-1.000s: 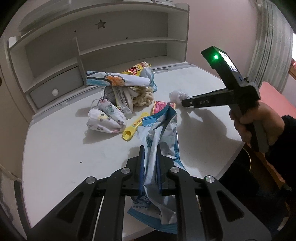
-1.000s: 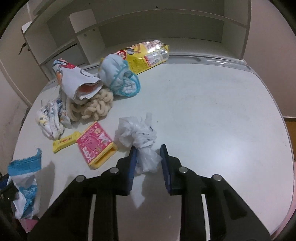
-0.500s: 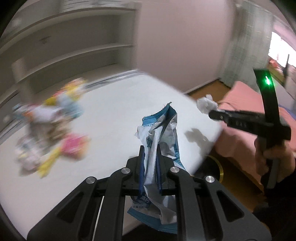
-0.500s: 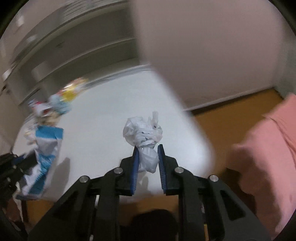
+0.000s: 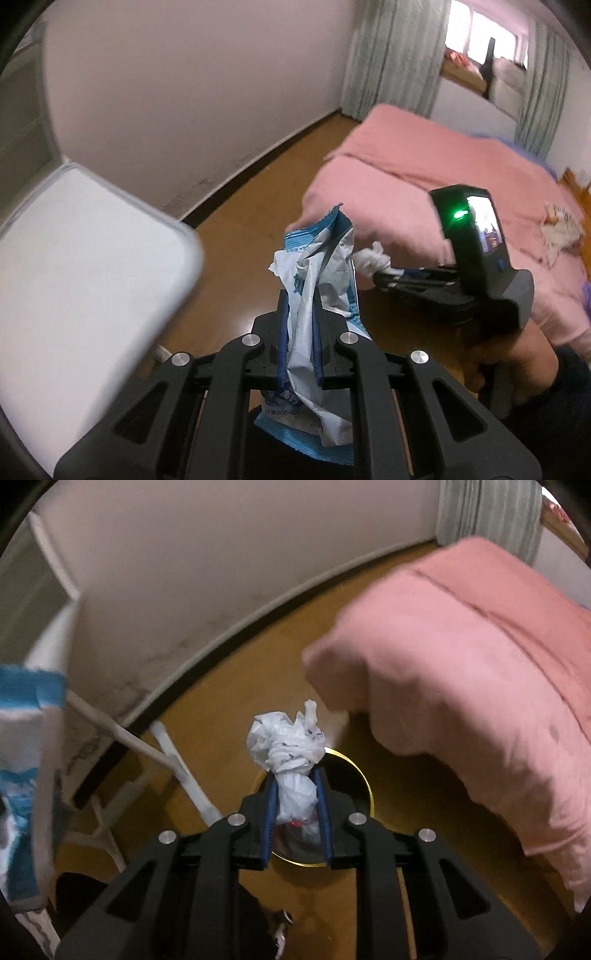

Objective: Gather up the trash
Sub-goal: 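Carry both items over the bin and open both tools to drop them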

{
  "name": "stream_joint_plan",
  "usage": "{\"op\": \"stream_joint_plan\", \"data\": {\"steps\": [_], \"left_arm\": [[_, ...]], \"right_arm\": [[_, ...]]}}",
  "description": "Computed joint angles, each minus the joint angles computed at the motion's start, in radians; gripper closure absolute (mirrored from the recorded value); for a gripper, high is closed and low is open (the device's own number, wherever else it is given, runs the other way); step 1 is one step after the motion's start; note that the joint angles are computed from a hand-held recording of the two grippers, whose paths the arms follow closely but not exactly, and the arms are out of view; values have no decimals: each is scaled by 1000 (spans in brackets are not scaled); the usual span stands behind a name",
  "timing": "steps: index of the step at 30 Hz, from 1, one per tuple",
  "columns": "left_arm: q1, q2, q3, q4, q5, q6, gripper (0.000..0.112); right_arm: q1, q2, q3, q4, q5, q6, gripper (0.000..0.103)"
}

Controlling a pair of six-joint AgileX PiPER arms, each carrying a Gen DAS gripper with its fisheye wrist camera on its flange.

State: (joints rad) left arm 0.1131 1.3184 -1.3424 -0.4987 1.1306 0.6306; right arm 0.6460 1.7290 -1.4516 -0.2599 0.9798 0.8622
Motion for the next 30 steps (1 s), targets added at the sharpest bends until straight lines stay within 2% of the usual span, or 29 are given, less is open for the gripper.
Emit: {"op": "stream_joint_plan", "data": {"steps": [8, 11, 19, 20, 21, 22, 24, 30], "left_arm": [[-157, 136, 97, 77, -159, -87, 102], [-191, 181, 86, 98, -174, -127, 102], [-239, 225, 93, 124, -211, -168, 102], [-243, 230, 95, 127, -216, -172, 102], [-243, 237, 92, 128, -215, -171, 102], [-251, 235, 86, 136, -209, -184, 102], [-254, 240, 88, 142, -212, -190, 102], [-259, 279, 79, 134, -216, -197, 102]], "right_arm": [[-125, 96, 142, 187, -120, -131, 83], [-145, 90, 194, 219, -163, -159, 83], [-152, 83, 203, 255, -184, -182, 83], [-153, 81, 205, 261, -190, -184, 81], [-153, 76, 208, 265, -190, -188, 73], [-152, 71, 210, 263, -194, -184, 57], [-148, 60, 209, 232, -198, -161, 39], [-155, 17, 228, 177, -206, -80, 39]]}}
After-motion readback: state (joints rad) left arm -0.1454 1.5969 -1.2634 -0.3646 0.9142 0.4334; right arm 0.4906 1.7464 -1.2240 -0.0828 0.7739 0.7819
